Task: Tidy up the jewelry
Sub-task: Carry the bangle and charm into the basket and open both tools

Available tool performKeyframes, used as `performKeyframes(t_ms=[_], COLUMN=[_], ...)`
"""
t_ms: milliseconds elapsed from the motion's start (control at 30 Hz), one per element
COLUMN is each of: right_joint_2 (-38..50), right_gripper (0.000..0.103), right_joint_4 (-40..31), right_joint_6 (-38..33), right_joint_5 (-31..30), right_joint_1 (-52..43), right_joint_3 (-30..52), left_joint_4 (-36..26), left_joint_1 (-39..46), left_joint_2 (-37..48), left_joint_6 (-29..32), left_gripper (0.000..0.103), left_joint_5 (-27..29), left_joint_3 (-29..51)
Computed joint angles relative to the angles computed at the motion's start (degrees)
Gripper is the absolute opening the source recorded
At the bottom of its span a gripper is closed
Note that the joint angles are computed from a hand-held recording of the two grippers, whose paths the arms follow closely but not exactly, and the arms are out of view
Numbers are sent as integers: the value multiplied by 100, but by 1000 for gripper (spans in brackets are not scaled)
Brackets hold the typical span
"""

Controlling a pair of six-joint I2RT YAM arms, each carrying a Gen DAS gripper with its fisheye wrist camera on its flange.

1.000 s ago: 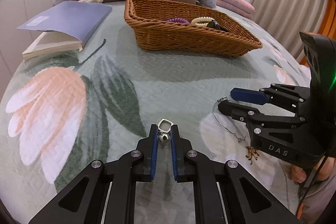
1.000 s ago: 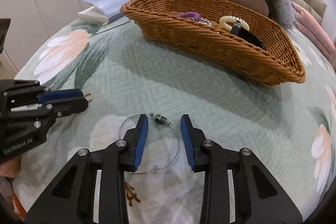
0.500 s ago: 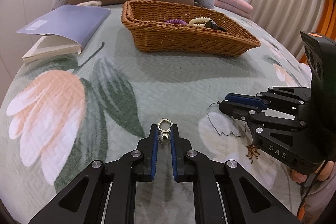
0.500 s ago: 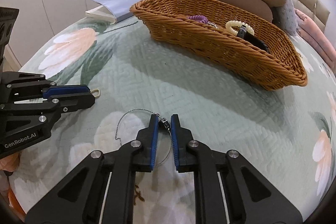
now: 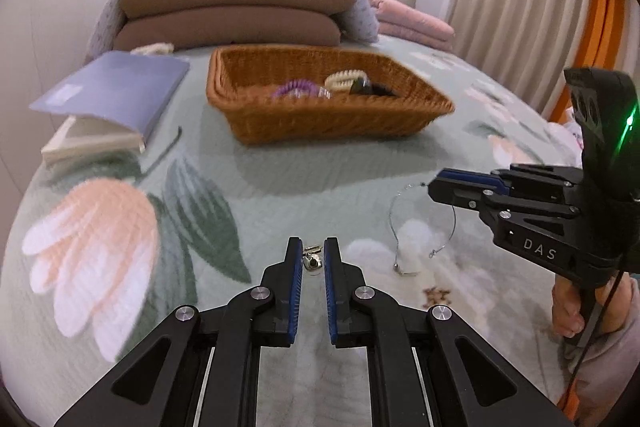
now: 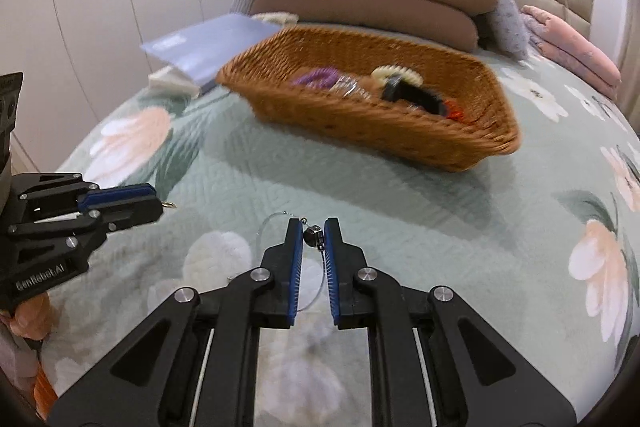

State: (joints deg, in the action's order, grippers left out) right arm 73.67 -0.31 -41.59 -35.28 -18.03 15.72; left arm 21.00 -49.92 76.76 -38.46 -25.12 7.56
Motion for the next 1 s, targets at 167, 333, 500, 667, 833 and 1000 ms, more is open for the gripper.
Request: performKeyframes(t_ms=[167, 333, 500, 667, 833, 1000], right_joint_2=[-320, -568, -702, -549, 384, 1617], right_gripper=[10, 10, 10, 10, 10, 10], right_joint_4=[-966, -1712, -1914, -1559, -1103, -694], right_joint_6=[-335, -502, -169, 652, 1604, 2301], right_joint_5=[-543, -942, -949, -691, -328, 26], right_joint_1=[-596, -931, -730, -162, 509, 1148], right_joint_3=[493, 1013, 1584, 2128, 2937, 3768], left_joint_4=[-1046, -1318, -1211, -752, -344, 169], left_joint_1=[340, 816, 1329, 2118, 2599, 2801], left_joint_2=[-1232, -1391, -1021, -81, 974, 1996], left_joint_6=[498, 1113, 1511, 1728, 1722, 1770], left_gripper=[10, 10, 10, 10, 10, 10], left_joint_5=[98, 281, 569, 1234, 1709, 1811], left_joint_3=[301, 888, 1488, 2151, 2700, 2933])
